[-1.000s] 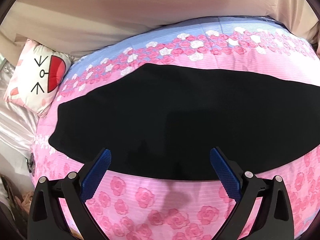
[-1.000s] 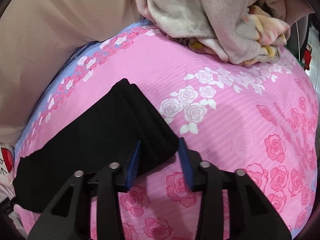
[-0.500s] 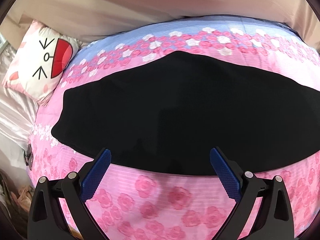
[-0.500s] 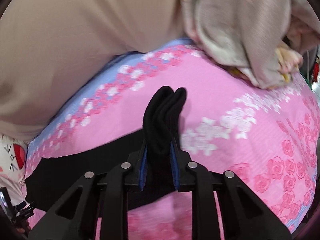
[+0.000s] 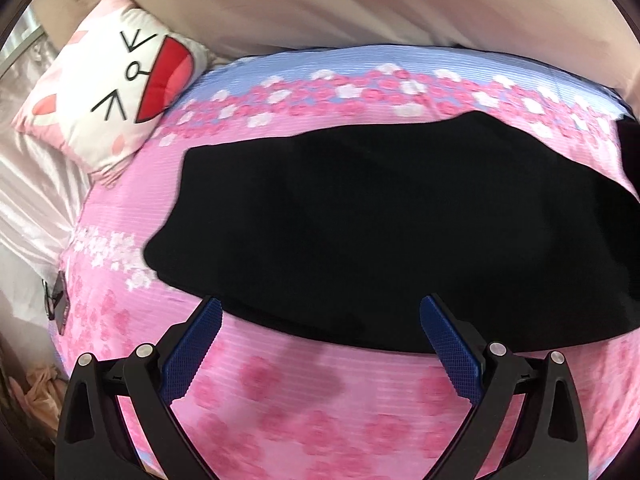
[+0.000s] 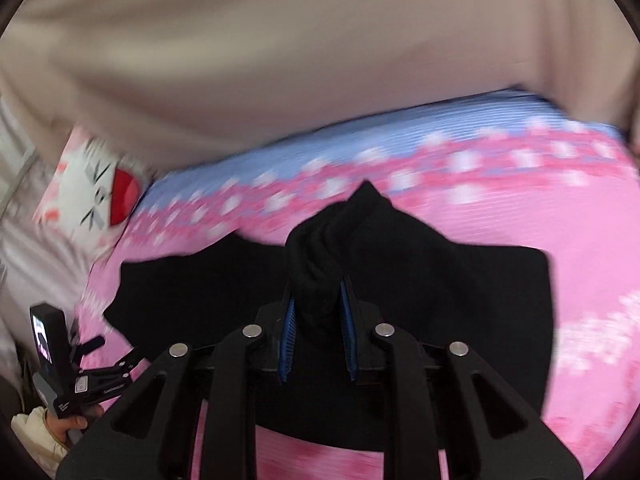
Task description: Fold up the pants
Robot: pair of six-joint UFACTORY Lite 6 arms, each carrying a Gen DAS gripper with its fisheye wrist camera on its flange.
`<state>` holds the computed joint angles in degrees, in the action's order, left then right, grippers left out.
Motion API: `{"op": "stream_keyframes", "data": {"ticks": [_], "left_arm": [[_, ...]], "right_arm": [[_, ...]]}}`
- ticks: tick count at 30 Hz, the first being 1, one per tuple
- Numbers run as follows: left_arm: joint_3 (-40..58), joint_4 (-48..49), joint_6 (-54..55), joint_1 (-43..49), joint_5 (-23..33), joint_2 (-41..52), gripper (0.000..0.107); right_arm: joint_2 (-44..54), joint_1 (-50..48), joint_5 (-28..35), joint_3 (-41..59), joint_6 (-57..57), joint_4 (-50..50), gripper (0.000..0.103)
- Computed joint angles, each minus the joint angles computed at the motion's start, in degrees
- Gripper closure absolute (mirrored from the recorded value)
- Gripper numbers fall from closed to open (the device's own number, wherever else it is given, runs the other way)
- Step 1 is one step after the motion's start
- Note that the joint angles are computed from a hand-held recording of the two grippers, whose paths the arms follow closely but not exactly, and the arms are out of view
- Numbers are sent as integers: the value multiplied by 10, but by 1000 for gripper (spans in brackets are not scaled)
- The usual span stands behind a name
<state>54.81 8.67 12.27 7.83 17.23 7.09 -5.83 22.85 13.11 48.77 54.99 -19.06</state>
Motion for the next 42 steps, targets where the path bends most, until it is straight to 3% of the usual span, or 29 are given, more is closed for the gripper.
{"op": "stream_keyframes", "data": {"ticks": [6, 9, 14, 17, 22, 25, 26, 29, 31, 33, 34, 38, 40, 42], "left_arm": [[42, -121, 187, 90, -13, 44, 9], [66, -174, 260, 128, -7, 69, 9], [107, -220, 326, 166, 4, 114, 9], [123, -250, 359, 180, 13, 129, 9], [146, -270, 377, 191, 23, 152, 9], [153, -279, 384, 190, 25, 159, 9], [153, -285, 390, 189, 26, 159, 9], [151, -290, 396, 180, 28, 155, 9], [154, -298, 401, 177, 35, 151, 9], [153, -307, 407, 177, 37, 146, 9], [152, -307, 406, 176, 37, 144, 9], [136, -277, 368, 158, 31, 134, 9], [121, -256, 345, 139, 27, 123, 9], [106, -231, 319, 115, 23, 109, 9]], "right_arm": [[302, 103, 17, 262, -58, 64, 84], [385, 132, 38, 344, -102, 115, 84], [516, 164, 125, 504, -122, 113, 84], [517, 168, 118, 489, -109, 103, 81], [497, 186, 159, 491, -80, 63, 73], [506, 194, 186, 501, -82, 49, 57], [508, 198, 192, 499, -84, 41, 57], [484, 201, 177, 461, -88, 33, 57], [396, 198, 117, 355, -69, 29, 57], [276, 202, 104, 235, 36, -23, 50], [216, 206, 125, 175, 96, -68, 44], [-23, 218, 281, -65, 319, -178, 45], [-118, 245, 342, -154, 335, -196, 45], [-152, 265, 366, -195, 329, -196, 44]]}}
